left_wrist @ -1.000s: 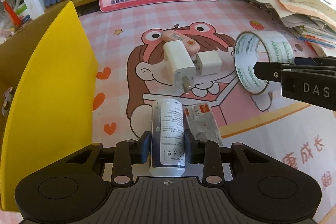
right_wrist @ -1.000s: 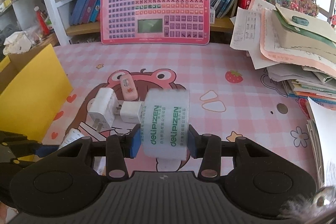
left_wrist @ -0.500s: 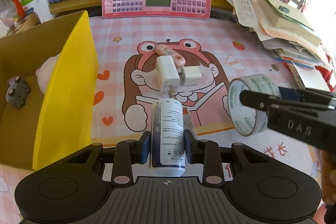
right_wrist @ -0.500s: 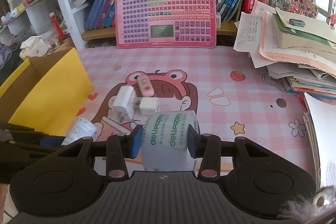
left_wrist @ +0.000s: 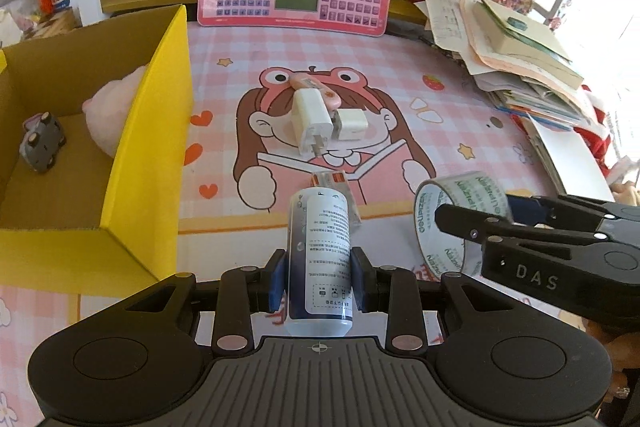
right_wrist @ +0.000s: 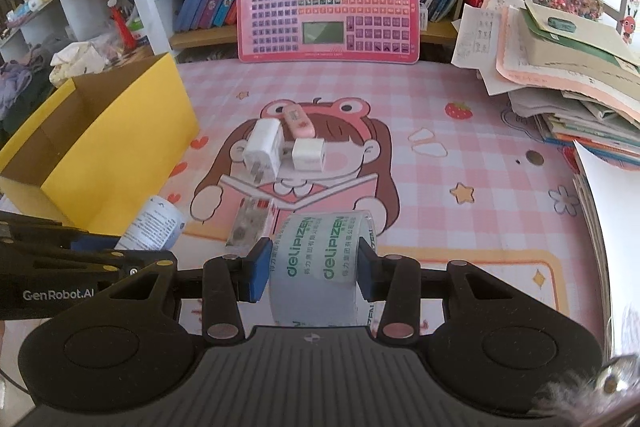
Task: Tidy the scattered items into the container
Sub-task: 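Carry the bottle with the left tool while the right tool carries the tape toward the yellow box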
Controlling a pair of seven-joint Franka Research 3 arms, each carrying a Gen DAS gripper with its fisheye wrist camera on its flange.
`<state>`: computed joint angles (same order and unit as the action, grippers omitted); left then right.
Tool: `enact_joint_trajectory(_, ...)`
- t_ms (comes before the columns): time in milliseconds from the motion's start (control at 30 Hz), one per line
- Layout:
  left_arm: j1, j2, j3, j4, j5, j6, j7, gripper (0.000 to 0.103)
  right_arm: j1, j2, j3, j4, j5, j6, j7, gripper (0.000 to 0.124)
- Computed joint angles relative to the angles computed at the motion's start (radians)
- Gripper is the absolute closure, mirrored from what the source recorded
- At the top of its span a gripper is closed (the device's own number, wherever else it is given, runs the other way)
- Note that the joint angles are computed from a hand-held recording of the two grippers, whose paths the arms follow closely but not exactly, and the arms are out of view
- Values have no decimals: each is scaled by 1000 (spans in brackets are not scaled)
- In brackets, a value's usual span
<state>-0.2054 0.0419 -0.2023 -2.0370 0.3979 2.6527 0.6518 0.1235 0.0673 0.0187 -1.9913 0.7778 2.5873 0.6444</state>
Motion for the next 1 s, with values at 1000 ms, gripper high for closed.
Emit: enact_joint_trajectory(1000,-107,-489,116,-559,-410,269,345,72,145,-444,27,-458,-263,186,353,83)
